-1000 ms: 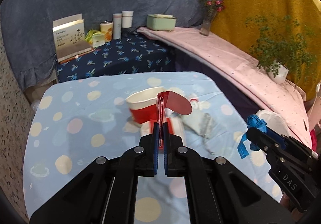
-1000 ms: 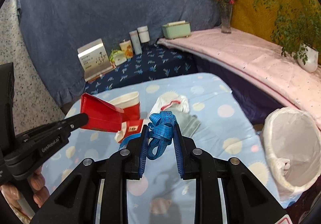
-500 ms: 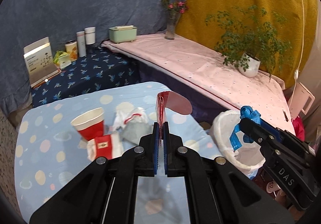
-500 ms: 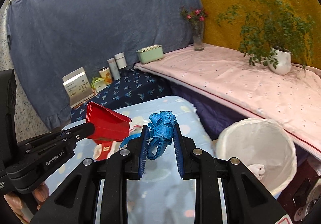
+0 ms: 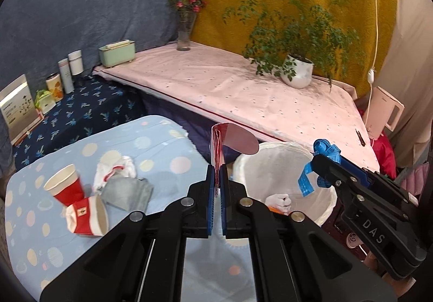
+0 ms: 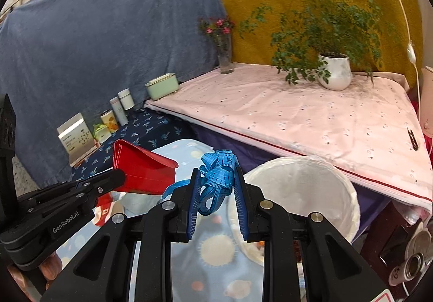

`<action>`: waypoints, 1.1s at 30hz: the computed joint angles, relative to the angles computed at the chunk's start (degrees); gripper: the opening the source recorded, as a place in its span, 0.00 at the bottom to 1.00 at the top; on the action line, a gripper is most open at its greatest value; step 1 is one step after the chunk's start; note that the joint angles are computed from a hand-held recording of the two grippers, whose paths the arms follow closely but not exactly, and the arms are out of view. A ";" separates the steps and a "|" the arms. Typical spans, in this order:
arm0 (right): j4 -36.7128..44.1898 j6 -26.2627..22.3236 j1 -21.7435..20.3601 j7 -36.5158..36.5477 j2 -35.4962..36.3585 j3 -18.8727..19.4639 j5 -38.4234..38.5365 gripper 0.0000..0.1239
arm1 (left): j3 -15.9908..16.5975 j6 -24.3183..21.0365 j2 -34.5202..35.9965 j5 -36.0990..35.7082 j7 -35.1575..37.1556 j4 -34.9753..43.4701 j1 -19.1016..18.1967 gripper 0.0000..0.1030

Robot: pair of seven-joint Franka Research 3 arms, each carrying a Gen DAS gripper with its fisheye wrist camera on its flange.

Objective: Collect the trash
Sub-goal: 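Carry the blue ribbon and red box over the wastebasket, then open both grippers to drop the ribbon and box into the wastebasket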

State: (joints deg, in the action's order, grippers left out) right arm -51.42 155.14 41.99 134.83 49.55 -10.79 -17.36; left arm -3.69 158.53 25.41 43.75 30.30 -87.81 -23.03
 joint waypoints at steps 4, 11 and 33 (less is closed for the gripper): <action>-5.81 2.24 0.06 2.40 -3.13 -1.61 -1.03 0.19 | -1.71 -0.80 3.37 -2.83 4.26 4.52 0.00 0.03; -11.80 3.83 -0.74 5.22 -5.99 -2.64 -2.11 0.19 | -4.22 -3.47 10.19 -11.66 14.93 13.65 -0.42 0.04; -13.77 3.93 -3.34 6.88 -5.43 -2.61 -1.32 0.35 | -0.70 -9.50 23.41 -20.12 19.92 33.25 -4.90 0.45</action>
State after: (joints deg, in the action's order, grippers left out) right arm -65.19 159.07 38.65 141.71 44.12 -13.40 -18.68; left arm -4.39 149.03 48.82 23.64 50.22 -54.57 -27.93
